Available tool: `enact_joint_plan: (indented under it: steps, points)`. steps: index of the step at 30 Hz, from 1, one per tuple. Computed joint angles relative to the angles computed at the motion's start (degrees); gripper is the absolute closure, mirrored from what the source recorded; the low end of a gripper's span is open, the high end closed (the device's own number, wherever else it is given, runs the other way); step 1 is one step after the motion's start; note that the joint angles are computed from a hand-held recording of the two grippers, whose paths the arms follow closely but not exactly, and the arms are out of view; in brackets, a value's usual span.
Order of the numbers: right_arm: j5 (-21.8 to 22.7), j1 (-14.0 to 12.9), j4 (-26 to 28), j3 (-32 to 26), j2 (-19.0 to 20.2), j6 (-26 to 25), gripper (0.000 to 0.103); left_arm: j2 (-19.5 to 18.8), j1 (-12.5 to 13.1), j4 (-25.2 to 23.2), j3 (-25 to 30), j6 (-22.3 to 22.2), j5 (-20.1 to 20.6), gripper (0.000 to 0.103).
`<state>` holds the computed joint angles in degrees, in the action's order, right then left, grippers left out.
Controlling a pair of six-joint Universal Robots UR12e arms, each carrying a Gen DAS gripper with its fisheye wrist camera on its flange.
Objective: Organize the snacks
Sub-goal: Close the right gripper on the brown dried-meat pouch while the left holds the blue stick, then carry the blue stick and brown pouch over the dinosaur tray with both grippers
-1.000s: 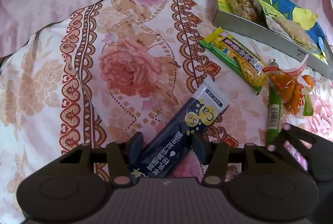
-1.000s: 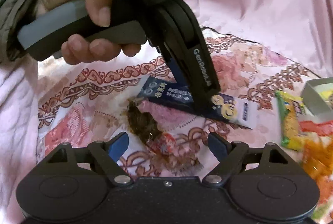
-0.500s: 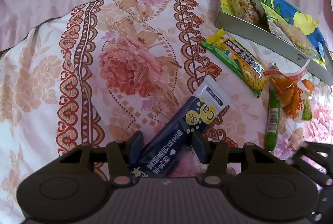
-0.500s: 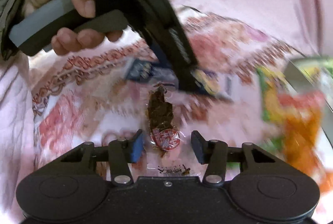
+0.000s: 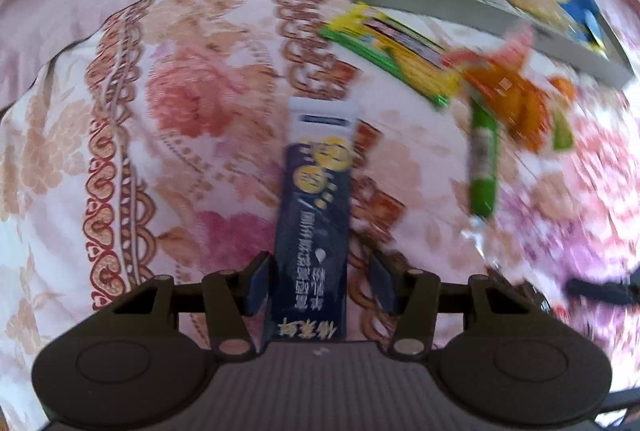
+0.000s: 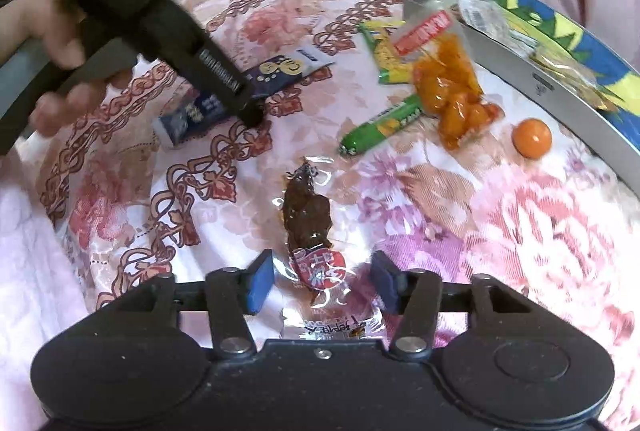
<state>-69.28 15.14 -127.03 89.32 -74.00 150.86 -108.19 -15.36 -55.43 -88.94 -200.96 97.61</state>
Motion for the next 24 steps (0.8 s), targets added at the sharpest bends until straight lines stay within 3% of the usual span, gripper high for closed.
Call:
enact_joint_plan:
  steps: [3, 8, 12, 14, 15, 24]
  points:
    - [0.1, 0.3, -3.9, 1.4, 0.0, 0.7, 0.026, 0.1, 0.1, -0.1, -0.1, -0.3, -0.8, 0.038]
    - [0.6, 0.8, -10.5, 3.3, 0.3, -2.0, 0.024, 0.4, 1.0, 0.7, -0.9, -3.1, -2.1, 0.042]
    - [2.1, 0.6, -8.6, 2.5, 1.0, -0.8, 0.035, 0.2, 0.8, 0.7, -0.8, -2.7, -0.9, 0.049]
    - [2.1, 0.6, -8.4, 2.1, 1.2, 0.4, 0.047, 0.2, 0.6, 0.7, -0.8, -2.9, -0.2, 0.06]
    - [2.0, 0.7, -8.8, 2.1, 1.2, 0.6, 0.051, 0.5, 0.6, 0.8, -1.0, -3.1, -0.2, 0.06]
    - [0.7, 0.8, -11.1, 3.8, -0.5, -0.4, 0.053, 2.4, 0.0, 1.3, -2.4, -5.0, -4.0, 0.064]
